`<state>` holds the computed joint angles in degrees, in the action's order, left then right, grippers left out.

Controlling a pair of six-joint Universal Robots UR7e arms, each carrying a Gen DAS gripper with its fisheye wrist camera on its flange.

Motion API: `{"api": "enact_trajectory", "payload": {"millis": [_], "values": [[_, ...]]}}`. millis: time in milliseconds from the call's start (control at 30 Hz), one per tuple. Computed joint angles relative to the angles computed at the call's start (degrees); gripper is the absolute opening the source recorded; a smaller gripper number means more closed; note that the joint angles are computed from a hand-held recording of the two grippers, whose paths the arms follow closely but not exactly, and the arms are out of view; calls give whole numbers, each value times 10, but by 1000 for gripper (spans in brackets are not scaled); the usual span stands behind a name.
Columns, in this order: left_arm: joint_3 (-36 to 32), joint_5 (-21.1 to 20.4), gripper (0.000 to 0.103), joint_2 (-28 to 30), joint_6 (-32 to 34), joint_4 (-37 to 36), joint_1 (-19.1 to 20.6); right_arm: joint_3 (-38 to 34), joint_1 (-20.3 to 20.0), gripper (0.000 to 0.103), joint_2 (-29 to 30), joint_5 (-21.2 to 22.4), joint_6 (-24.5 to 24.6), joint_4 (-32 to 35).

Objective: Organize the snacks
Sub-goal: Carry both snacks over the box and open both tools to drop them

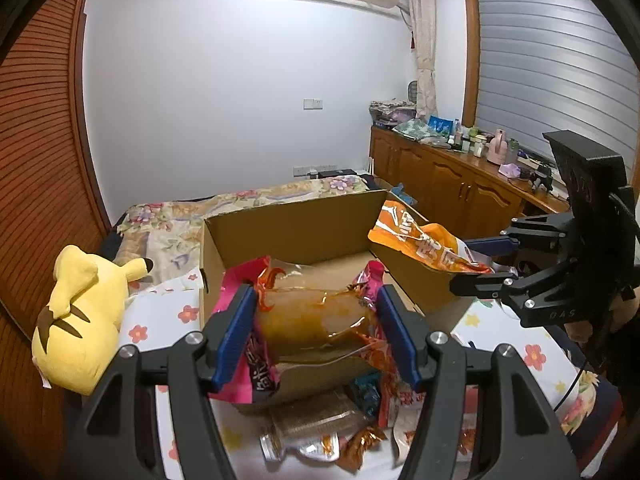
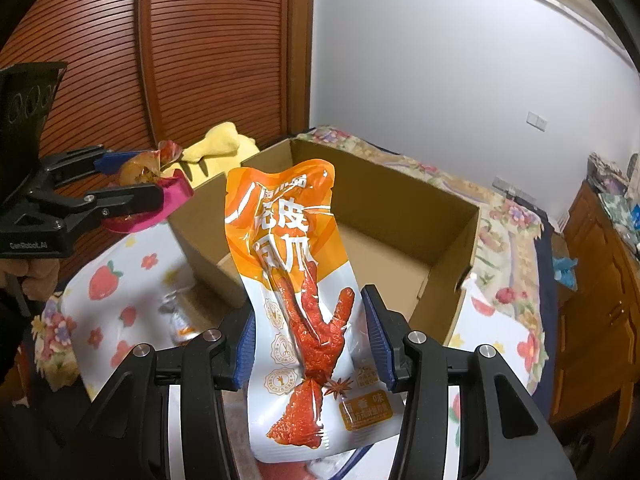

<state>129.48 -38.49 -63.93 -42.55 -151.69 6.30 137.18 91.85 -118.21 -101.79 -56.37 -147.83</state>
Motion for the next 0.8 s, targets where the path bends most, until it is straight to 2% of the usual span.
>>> {"api": "enact_trajectory", "payload": {"millis": [300, 533, 800], "values": [[-35, -2, 63, 31, 50, -5, 56, -51, -13, 49, 94, 2, 8, -17], [-56, -6, 63, 56, 74, -4, 86, -66, -19, 50, 129, -9, 19, -25], [-71, -16, 63, 76, 90, -14, 106, -58, 0, 53, 160, -52, 36, -60]]}}
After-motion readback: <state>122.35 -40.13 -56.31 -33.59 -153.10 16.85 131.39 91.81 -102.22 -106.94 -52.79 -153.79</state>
